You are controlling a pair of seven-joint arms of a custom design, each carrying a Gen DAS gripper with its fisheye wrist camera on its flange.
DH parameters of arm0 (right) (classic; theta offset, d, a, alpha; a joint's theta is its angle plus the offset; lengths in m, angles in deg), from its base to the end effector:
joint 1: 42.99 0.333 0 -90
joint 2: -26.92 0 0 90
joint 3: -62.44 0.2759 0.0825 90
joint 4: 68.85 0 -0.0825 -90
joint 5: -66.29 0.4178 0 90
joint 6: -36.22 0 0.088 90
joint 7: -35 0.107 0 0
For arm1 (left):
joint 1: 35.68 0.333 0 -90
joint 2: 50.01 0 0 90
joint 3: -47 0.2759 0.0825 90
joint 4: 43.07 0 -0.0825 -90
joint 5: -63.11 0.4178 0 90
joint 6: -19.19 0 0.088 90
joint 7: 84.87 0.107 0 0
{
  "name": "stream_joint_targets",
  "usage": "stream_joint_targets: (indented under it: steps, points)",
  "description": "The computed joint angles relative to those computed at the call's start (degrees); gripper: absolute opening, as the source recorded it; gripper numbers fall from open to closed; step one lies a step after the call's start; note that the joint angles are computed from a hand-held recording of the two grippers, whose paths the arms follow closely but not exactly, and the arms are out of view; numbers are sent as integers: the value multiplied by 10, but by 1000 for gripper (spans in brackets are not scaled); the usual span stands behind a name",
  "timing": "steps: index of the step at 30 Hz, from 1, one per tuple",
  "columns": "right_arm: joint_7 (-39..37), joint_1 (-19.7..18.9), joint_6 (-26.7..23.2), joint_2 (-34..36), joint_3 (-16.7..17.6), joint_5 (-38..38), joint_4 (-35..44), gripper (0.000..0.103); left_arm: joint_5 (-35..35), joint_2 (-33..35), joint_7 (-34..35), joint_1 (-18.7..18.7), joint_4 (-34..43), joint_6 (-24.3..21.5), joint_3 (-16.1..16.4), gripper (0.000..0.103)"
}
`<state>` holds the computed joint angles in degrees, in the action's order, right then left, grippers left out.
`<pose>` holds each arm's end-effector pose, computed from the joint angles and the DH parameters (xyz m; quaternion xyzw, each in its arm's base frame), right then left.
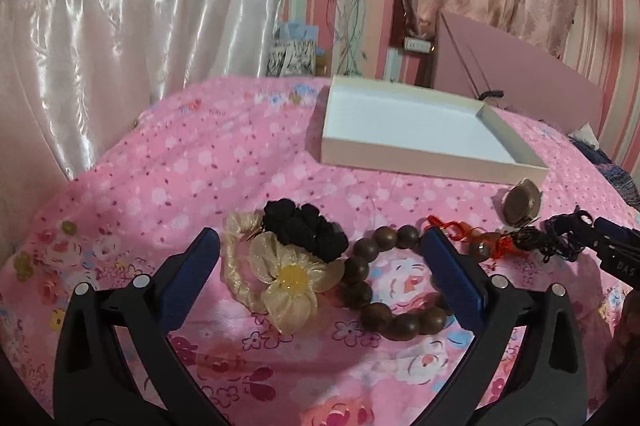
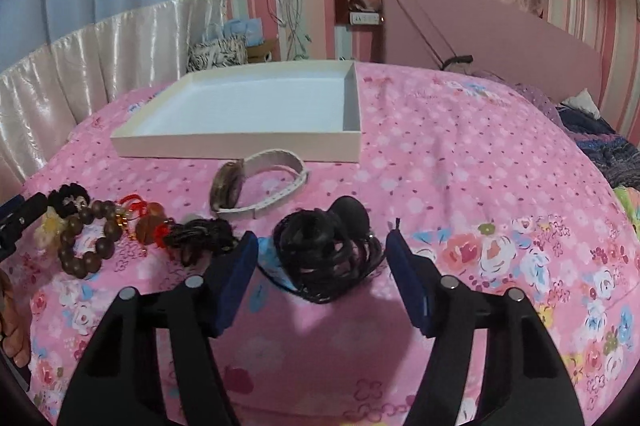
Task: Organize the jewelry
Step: 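Grasp the black hair claw clip with the right gripper while the left gripper approaches the wooden bead bracelet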
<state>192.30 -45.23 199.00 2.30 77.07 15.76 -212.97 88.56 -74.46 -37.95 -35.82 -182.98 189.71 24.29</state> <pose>0.4745 0.1461 0.4391 -0.5763 0.6897 -0.3395 0.2774 0.4597 -0.2369 0.4959 -0.5933 0.6556 -0.3669 0.2891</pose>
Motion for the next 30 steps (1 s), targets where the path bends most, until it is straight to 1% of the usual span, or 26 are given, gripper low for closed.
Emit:
stream_joint_targets:
  steps: [2, 4, 5, 6, 8, 10, 11, 12, 13, 16, 19, 20, 23, 25, 26, 28, 29, 30]
  points:
    - [-23, 11, -8, 19, -11, 19, 13, 66, -7, 14, 13, -10, 9, -7, 9, 100]
    - [-34, 16, -23, 34, -15, 27, 25, 66, -5, 21, 17, -13, 15, -10, 10, 100]
    - [-46, 24, -29, 39, -23, 39, 28, 63, -7, 25, 24, -18, 19, -14, 14, 100]
    - [-53, 29, -36, 45, -27, 47, 31, 52, -7, 31, 30, -22, 23, -18, 16, 100]
    - [-58, 35, -43, 46, -31, 51, 32, 48, -24, 40, 51, -42, 29, -27, 33, 100]
    - [-48, 33, -37, 40, -30, 41, 27, 41, -50, 49, 71, -61, 34, -33, 52, 100]
    - [-32, 27, -33, 35, -24, 27, 23, 37, -61, 50, 79, -67, 33, -32, 58, 100]
    - [-22, 24, -32, 30, -20, 18, 21, 37, -68, 52, 82, -69, 36, -32, 61, 100]
    - [-3, 17, -25, 24, -15, 1, 16, 37, -65, 54, 79, -65, 38, -32, 57, 100]
    - [16, 9, -10, 16, -13, -17, 9, 36, -43, 59, 73, -54, 49, -37, 41, 100]
    - [24, 4, -1, 12, -12, -23, 7, 37, -57, 49, 93, -76, 39, -36, 49, 100]
    - [26, 3, 1, 12, -12, -24, 6, 37, -69, 44, 106, -90, 33, -39, 54, 100]
    - [21, 2, 12, 13, -13, -23, 5, 37, -89, 32, 132, -111, 22, -39, 58, 99]
    - [22, -1, 18, 11, -12, -23, 2, 37, -56, 22, 113, -86, 17, -32, 23, 99]
    - [21, -2, 20, 11, -11, -21, 2, 37, -46, 24, 113, -83, 18, -30, 16, 99]
    - [22, -6, 23, 10, -9, -22, 1, 37, -55, 31, 133, -100, 22, -32, 27, 99]
    - [23, -7, 23, 10, -7, -22, 0, 37, -62, 36, 143, -108, 25, -30, 33, 97]
    - [21, -8, 24, 10, -7, -20, 0, 37, -66, 41, 151, -112, 29, -32, 35, 90]
